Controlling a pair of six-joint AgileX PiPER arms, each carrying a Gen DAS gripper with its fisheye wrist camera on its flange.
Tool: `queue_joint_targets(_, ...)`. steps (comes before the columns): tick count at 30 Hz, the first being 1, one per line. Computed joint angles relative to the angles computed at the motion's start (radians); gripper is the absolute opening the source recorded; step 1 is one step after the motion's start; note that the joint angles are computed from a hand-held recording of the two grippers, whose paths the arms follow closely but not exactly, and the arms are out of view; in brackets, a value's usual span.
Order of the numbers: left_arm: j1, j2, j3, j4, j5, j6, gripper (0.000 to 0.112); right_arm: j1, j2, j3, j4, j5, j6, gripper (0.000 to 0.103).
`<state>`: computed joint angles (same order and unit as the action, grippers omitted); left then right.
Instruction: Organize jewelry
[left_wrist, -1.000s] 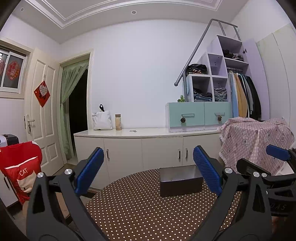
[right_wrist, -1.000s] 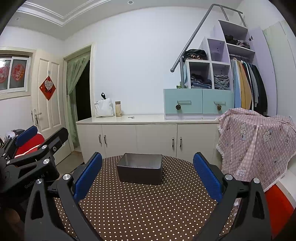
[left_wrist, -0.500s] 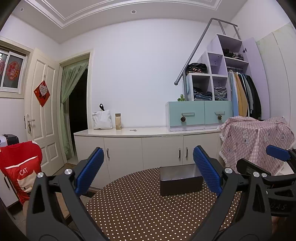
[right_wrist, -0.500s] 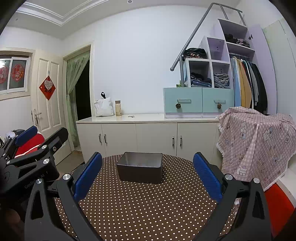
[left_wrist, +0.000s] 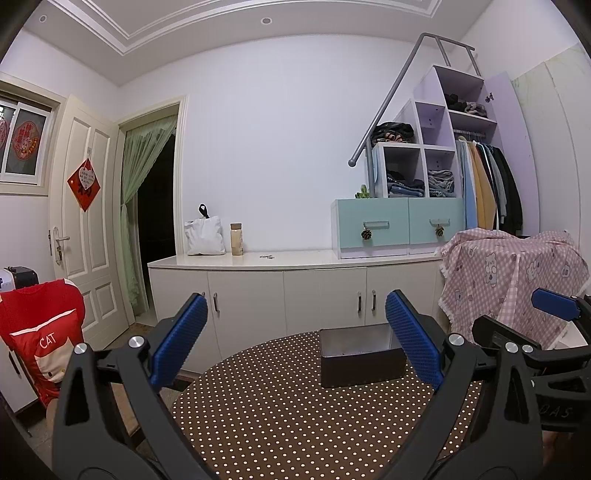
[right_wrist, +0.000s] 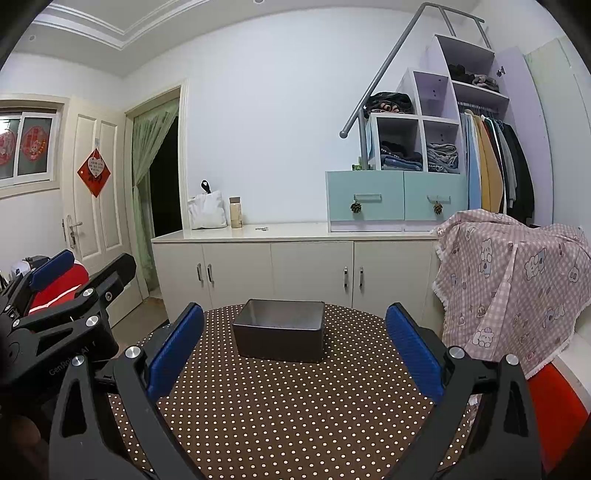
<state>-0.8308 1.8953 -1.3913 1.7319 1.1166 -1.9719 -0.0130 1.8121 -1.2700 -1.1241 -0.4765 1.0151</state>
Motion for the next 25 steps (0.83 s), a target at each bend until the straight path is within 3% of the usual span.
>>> queue_joint_targets(19, 0.021, 0.023, -0.033, -0.040, -0.031, 0.035, 0.096, 0.013, 0.036, -0.054, -0.092, 0.030, 0.102, 0.095)
queue_joint_targets(25, 0.057, 0.050, -0.081, -0.140, -0.090, 0.108, 0.097, 0.026, 0.088, -0.121, -0.273, 0.070, 0.271, 0.095)
